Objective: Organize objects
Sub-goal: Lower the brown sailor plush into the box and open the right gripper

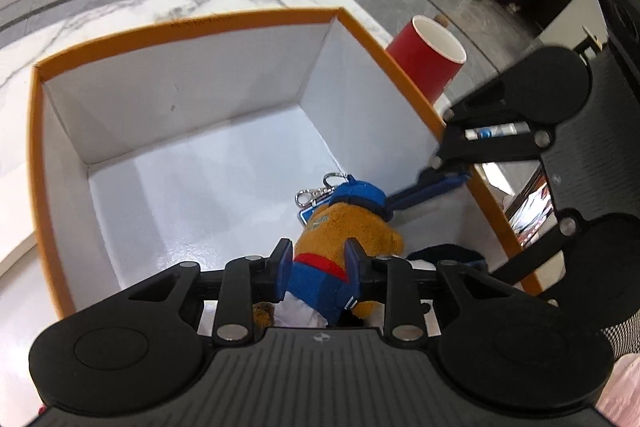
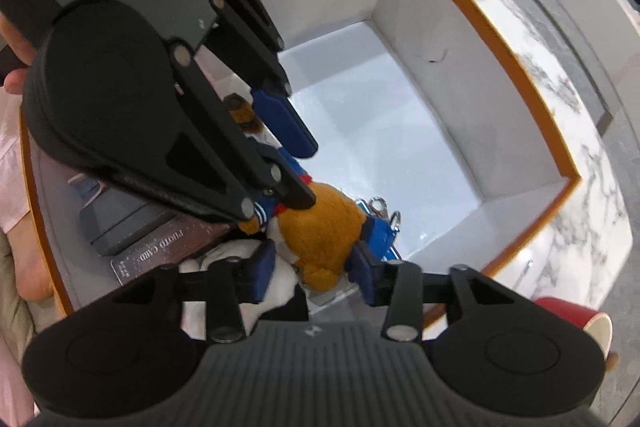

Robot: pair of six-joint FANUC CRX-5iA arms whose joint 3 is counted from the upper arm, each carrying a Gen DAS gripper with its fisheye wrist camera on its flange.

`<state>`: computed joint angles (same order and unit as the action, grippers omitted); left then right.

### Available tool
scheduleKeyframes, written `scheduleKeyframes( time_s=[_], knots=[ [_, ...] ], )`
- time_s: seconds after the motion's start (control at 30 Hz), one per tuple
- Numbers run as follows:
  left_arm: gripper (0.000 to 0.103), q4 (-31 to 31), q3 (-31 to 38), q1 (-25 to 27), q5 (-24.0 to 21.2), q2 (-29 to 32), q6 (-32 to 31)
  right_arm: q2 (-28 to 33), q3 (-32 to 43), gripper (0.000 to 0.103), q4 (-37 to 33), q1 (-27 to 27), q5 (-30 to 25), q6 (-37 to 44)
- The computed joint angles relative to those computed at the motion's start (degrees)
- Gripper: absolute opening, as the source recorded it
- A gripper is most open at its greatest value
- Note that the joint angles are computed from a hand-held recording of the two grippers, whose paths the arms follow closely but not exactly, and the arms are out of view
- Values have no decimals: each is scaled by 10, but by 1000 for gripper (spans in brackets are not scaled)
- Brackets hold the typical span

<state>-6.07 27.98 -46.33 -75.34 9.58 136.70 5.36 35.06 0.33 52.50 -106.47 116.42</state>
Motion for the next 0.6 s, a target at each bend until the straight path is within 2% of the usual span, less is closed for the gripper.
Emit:
scheduleKeyframes(
  time_s=[0.1, 0.17, 0.23, 0.3, 0.47, 0.6],
  knots=[
    [35, -43, 8, -22, 0, -12, 20, -13, 0, 46, -5, -3, 5, -25],
    [44, -91, 24, -47, -9, -20, 38, -30, -8, 47, -4, -1, 22, -45],
    [48, -140, 41, -74, -25, -25, 49, -54, -26, 51, 6, 7, 54, -63],
    [49, -183, 62, -101, -50, -28, 53, -75, -39, 51, 11, 13, 82, -77],
    [49, -270, 95, -164, -114, -38, 56, -102, -40, 52, 3, 35, 109, -107],
    [49, -317, 95, -205, -167, -61, 62, -119, -53, 52, 19, 95, 131, -124]
  ],
)
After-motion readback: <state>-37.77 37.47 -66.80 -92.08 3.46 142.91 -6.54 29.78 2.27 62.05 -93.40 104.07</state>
